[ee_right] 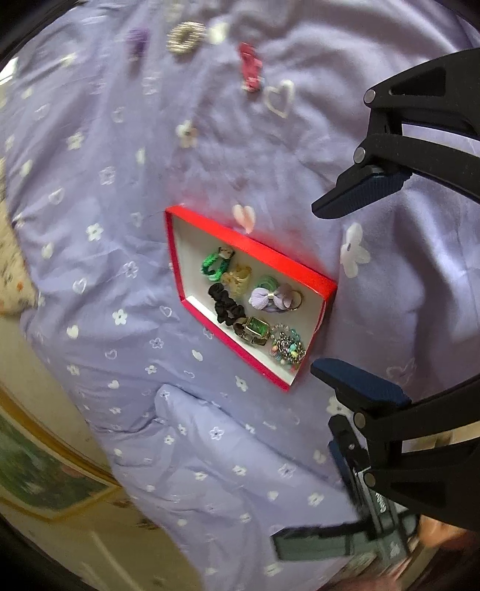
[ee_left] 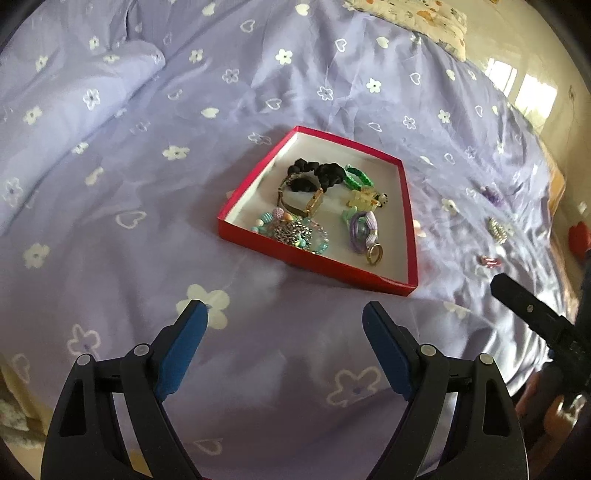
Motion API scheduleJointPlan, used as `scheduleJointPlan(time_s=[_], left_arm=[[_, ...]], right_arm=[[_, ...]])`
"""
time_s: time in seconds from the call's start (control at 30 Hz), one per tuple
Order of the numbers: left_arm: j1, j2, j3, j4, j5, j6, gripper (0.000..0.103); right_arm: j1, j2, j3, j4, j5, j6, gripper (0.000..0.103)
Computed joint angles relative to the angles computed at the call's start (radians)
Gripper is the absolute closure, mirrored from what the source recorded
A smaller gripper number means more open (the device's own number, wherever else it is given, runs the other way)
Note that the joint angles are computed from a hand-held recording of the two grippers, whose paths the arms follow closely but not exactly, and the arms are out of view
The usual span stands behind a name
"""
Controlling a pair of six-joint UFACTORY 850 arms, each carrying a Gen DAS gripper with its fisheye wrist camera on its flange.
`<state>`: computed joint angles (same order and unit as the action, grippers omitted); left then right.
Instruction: Organize jewelry
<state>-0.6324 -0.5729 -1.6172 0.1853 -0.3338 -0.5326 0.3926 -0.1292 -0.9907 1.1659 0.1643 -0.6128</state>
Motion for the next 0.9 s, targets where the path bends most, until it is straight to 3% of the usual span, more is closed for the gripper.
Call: scheduleJointPlan(time_s=[0.2,0.33,0.5,0.67,0.9], left_arm=[[-0.015,0.04,0.02,0.249,0.034,-0.205,0.003],[-0.033,0.056,0.011,0.503,0.03,-0.394,0.0],[-0.048,0.059,0.024,0.792,0.021,-0.663,0.0],[-0.057,0.033,0.027,0.813,0.012,-0.674,0.0],[-0.072,0.005,0.031,0.793,-0.03,-0.656,0.0]], right_arm=[[0.045,0.015,-0.046,0.315,0.086,-0.44,0.012],[0.062,0.023,-0.094,0.467,0.141,-0.673,0.003],[0.078,0.039,-0.074,0.297,0.206,-0.513,0.001],[0.059,0.006,-0.05,0.286,0.178,-0.437,0.001],[0.056,-0.032,-0.034,0.35,0.171,-0.46,0.001]])
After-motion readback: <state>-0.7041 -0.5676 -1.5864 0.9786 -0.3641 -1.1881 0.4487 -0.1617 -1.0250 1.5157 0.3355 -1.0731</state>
